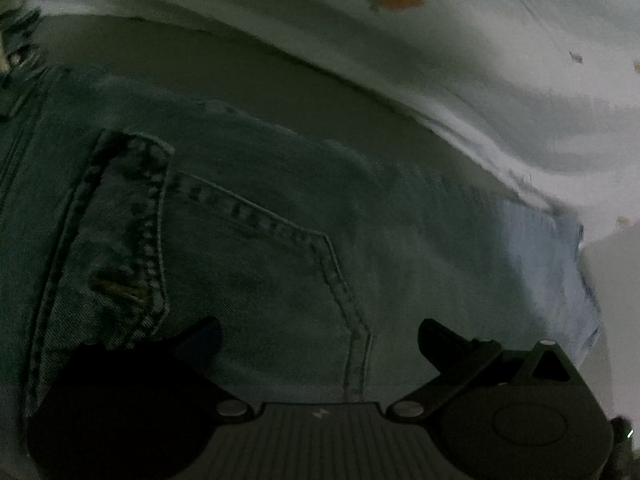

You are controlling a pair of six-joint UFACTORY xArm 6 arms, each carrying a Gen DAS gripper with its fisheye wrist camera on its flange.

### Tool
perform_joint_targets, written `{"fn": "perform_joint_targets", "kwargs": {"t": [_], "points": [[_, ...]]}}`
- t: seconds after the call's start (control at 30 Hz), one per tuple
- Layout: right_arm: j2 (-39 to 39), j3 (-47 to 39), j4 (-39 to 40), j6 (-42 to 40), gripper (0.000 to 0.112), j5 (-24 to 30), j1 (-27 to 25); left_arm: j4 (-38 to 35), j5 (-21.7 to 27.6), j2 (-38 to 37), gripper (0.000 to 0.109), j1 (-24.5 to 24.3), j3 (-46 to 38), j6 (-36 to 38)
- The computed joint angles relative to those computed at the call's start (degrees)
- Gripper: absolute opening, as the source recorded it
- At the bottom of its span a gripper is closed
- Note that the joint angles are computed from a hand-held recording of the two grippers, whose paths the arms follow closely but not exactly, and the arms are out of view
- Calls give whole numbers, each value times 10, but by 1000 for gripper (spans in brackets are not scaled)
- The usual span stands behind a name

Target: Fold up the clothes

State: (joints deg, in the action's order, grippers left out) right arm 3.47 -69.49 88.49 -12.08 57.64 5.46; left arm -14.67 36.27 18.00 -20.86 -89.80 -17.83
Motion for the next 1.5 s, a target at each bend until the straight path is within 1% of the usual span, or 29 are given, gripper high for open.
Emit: {"fn": "perform_joint_targets", "kwargs": {"t": [0.07, 0.13, 0.23, 0.27, 0.37, 0.47, 0.5, 0.53, 0.6, 0.63, 0.67, 0.73, 0.77, 0.8, 0.83, 0.9, 0.93, 1.0, 1.03, 1.07, 1.17, 1.2, 1.23, 1.27, 1.33, 1.4, 1.43, 1.47, 1.5], "points": [[-15, -2, -62, 23, 58, 6, -7, 33, 19, 5, 103, -6, -13, 13], [-36, 1, -127, 45, 59, 1, -13, 92, 45, 15, 103, -18, -32, 14], [-94, 38, -209, 61, 59, -56, -22, 197, 102, 42, 103, -44, -81, -17], [-117, 55, -237, 74, 59, -88, -26, 220, 115, 48, 103, -50, -92, -38], [-177, 100, -337, 126, 59, -172, -47, 267, 149, 58, 103, -62, -116, -100], [-211, 130, -444, 187, 58, -217, -88, 300, 180, 69, 103, -75, -143, -147], [-214, 133, -475, 202, 58, -226, -105, 308, 180, 70, 103, -79, -146, -164], [-216, 135, -506, 216, 59, -236, -121, 312, 157, 62, 103, -82, -133, -182], [-200, 121, -582, 247, 61, -256, -149, 311, 78, 30, 103, -86, -75, -212], [-191, 113, -621, 264, 63, -267, -162, 316, 55, 28, 103, -92, -68, -226], [-177, 101, -668, 281, 64, -281, -176, 324, 48, 32, 103, -99, -72, -234], [-138, 72, -737, 295, 66, -322, -202, 345, 73, 61, 103, -117, -110, -228], [-116, 56, -739, 290, 66, -342, -212, 349, 91, 78, 103, -126, -132, -219], [-93, 38, -725, 270, 62, -361, -222, 353, 109, 96, 103, -133, -156, -209], [-69, 18, -709, 250, 58, -378, -232, 372, 122, 109, 103, -141, -172, -222], [-7, -37, -643, 210, 51, -395, -252, 410, 144, 126, 103, -151, -194, -264], [19, -62, -622, 205, 48, -398, -258, 412, 160, 138, 103, -154, -213, -278], [80, -122, -574, 193, 46, -396, -270, 412, 184, 154, 103, -157, -240, -288], [98, -132, -547, 174, 46, -400, -277, 411, 195, 162, 103, -158, -254, -286], [122, -153, -544, 173, 46, -403, -281, 411, 202, 164, 103, -160, -259, -287], [165, -200, -593, 213, 43, -394, -293, 410, 207, 170, 103, -157, -268, -285], [172, -208, -596, 217, 39, -402, -291, 413, 209, 173, 103, -159, -272, -289], [182, -222, -611, 237, 30, -392, -293, 416, 211, 176, 103, -161, -275, -294], [191, -235, -624, 255, 26, -383, -294, 419, 214, 180, 103, -163, -281, -298], [185, -234, -645, 267, 4, -382, -293, 424, 221, 189, 103, -166, -294, -305], [161, -209, -628, 209, 3, -424, -287, 427, 218, 183, 103, -168, -285, -310], [142, -188, -642, 189, 3, -445, -285, 428, 214, 179, 103, -168, -279, -313], [123, -170, -672, 192, 3, -457, -284, 428, 210, 180, 103, -166, -277, -314], [114, -157, -709, 219, 3, -458, -286, 429, 207, 181, 103, -166, -276, -315]]}}
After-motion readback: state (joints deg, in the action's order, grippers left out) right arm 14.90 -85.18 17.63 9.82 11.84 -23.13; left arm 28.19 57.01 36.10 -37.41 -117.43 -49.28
